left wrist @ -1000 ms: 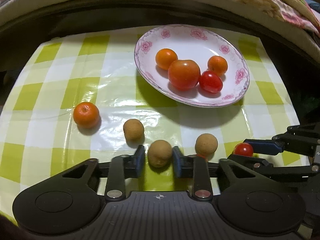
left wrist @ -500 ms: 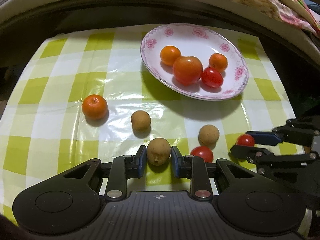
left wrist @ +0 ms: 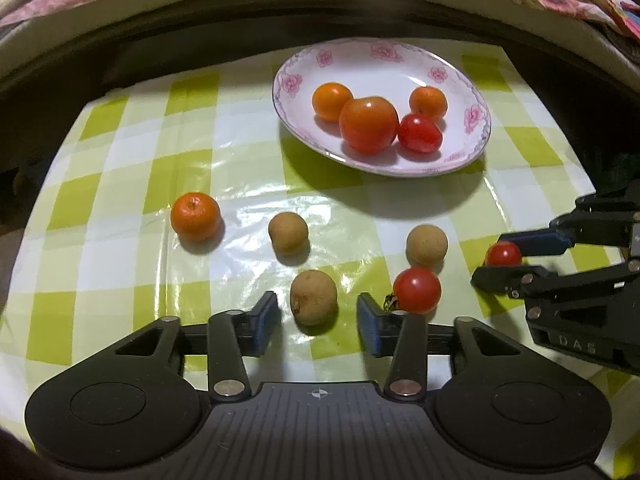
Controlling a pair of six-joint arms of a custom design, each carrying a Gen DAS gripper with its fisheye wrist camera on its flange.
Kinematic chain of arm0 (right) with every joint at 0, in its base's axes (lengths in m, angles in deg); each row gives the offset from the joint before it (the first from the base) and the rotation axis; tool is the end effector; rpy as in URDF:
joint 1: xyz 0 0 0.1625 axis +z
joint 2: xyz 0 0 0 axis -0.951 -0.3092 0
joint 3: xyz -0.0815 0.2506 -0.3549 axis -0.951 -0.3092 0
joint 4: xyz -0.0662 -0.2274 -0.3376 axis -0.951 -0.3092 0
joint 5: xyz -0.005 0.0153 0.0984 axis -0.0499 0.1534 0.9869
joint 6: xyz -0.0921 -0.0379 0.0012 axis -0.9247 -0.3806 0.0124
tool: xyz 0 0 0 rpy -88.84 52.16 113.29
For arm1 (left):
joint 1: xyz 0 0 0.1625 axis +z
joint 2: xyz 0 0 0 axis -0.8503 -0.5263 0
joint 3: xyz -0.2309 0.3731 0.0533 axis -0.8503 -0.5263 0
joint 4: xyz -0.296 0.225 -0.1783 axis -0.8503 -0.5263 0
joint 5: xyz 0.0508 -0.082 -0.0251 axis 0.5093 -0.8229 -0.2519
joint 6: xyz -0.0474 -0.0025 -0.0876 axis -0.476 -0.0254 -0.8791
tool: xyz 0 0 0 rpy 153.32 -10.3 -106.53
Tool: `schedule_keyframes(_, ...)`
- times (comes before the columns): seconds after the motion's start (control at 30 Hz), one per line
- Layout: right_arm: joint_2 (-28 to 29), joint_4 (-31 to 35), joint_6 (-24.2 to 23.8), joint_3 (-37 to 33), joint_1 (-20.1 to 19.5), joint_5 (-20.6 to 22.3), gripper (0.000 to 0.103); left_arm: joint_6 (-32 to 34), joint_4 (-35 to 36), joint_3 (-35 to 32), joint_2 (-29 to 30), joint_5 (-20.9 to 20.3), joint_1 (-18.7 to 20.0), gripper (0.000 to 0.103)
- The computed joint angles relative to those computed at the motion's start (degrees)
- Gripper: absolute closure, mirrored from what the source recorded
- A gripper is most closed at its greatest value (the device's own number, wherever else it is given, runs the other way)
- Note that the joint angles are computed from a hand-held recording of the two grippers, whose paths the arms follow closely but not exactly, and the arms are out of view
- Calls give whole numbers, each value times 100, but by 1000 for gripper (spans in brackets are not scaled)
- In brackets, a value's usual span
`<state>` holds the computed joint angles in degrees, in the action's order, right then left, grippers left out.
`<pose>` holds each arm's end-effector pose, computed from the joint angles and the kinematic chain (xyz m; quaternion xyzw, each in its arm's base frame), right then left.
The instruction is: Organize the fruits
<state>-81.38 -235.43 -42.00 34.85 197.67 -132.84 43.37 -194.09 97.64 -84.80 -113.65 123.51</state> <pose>0.4102 -0.4489 -0.0778 0.2748 -0.9032 0.1242 0.3054 0.0131 -0.4483 0.3089 0.2085 0.9033 -0.1806 0.3284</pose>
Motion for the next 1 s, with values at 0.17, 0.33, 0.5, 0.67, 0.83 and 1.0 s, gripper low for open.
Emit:
schedule_keyframes(0.17,-29,-28,-35,30,-20,68,71,34,-120,-25,98,9,39,44)
schedule_keyframes(0.33,-61,-6,-30,50,-44,88,68,93,-214,-15,175,31,63,44)
schedule_keyframes(0.5,-83,-108,-117,123,-54,146,63,115,-266,6,196,120,35,50)
schedule_keyframes(0.67,-112,-191,-153,194,-54,164,63,130,-199,-14,146,74,46,56)
schedule_keyframes(0.83,-151,-307,-200,279,-79,245,61,129,-168,-30,144,20,59,42)
schedule_keyframes(1.0,-160,-312,-178,273,-91,242,55,146,-169,-2,117,53,69,37)
